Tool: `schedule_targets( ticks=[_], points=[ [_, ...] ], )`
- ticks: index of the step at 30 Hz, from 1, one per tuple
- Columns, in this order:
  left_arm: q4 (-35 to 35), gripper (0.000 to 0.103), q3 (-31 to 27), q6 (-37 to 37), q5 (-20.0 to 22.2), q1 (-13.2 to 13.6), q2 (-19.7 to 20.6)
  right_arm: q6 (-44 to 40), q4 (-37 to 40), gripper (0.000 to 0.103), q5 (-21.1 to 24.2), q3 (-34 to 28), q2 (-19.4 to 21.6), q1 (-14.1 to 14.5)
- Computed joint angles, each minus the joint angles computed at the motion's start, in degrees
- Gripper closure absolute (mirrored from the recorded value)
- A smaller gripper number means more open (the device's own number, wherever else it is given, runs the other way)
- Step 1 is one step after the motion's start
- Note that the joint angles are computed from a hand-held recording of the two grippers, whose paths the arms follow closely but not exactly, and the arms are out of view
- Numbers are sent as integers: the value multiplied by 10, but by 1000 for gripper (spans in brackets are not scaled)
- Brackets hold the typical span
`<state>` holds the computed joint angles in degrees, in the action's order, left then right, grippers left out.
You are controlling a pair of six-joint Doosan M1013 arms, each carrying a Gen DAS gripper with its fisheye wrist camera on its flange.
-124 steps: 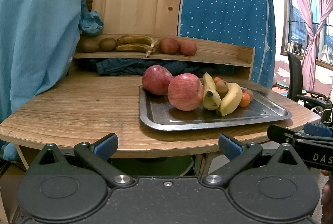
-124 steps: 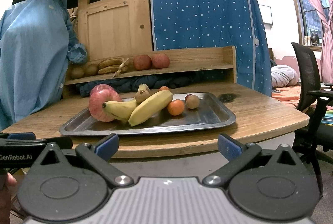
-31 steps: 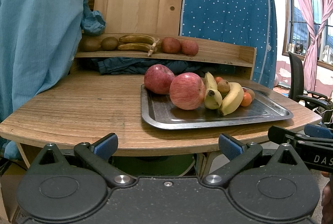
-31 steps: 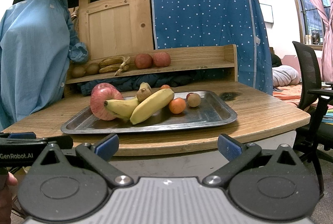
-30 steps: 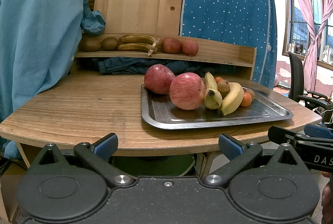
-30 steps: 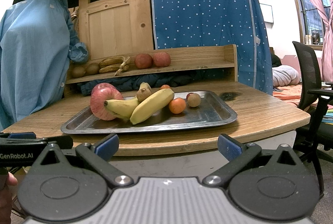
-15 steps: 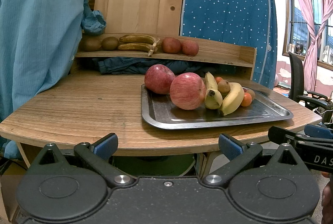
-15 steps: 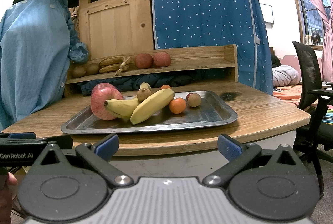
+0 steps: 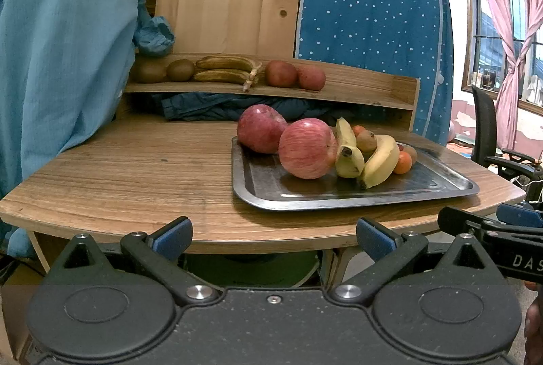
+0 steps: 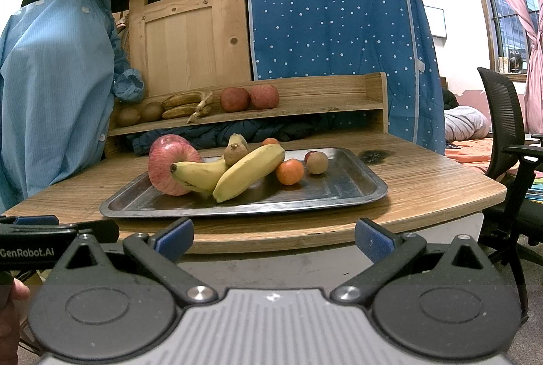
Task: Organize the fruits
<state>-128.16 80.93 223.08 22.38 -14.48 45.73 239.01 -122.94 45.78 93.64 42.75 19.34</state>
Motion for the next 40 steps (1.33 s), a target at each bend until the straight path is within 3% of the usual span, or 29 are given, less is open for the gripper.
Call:
schedule_targets(
  ticks=[10,40],
  points=[
    [30,1,-6,-30,1,2,3,0,1,0,-1,0,1,0],
    [30,1,-2,-29,12,3,3,-4,5,0,-1,-3,3,2]
  ],
)
